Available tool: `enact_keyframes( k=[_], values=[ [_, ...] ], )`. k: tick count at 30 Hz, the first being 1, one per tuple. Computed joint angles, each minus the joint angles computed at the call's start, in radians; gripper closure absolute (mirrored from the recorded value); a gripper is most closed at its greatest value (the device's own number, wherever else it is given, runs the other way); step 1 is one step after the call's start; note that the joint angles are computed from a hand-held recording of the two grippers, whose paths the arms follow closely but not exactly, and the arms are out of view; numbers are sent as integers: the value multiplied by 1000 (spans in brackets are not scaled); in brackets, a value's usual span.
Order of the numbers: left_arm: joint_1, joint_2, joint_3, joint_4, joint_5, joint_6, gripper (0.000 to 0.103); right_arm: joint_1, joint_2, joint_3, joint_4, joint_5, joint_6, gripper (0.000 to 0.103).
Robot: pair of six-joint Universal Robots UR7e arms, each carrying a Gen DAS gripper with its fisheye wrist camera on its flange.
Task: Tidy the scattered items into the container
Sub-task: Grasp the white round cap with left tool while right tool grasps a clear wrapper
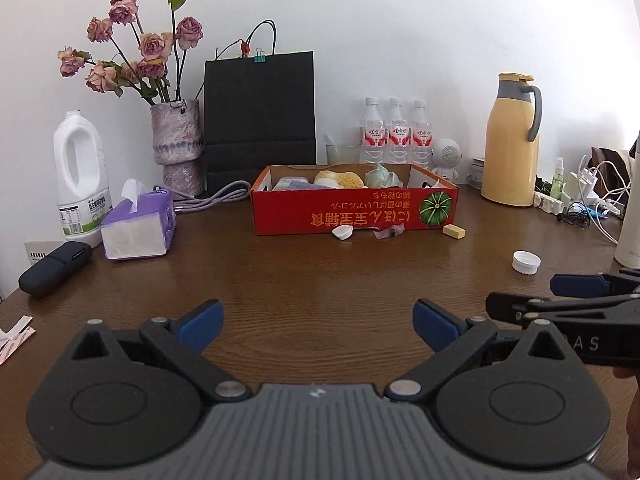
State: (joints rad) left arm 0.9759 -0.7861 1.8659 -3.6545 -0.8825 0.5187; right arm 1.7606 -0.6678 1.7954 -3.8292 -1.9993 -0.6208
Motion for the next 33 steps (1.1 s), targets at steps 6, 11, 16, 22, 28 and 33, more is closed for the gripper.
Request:
enact_keyframes(
  k=[6,11,16,22,28,33],
  values=[
    [62,29,-212,201,-28,-137,0,-25,108,-336,336,6,-94,25],
    [84,92,-344,242,2,-121,2,-44,301,-751,575,-22,-29,30],
    [96,149,-434,250,1,-110,4,-60,409,-999,745,-35,67,43],
    [118,230,-592,410,-73,-80,24,-62,418,-1002,753,-66,-1,103],
    [136,388,-852,623,-121,9,29,-86,331,-877,713,-33,56,103],
    [149,497,-1056,773,-111,-59,37,-119,256,-756,658,65,147,93]
  ],
)
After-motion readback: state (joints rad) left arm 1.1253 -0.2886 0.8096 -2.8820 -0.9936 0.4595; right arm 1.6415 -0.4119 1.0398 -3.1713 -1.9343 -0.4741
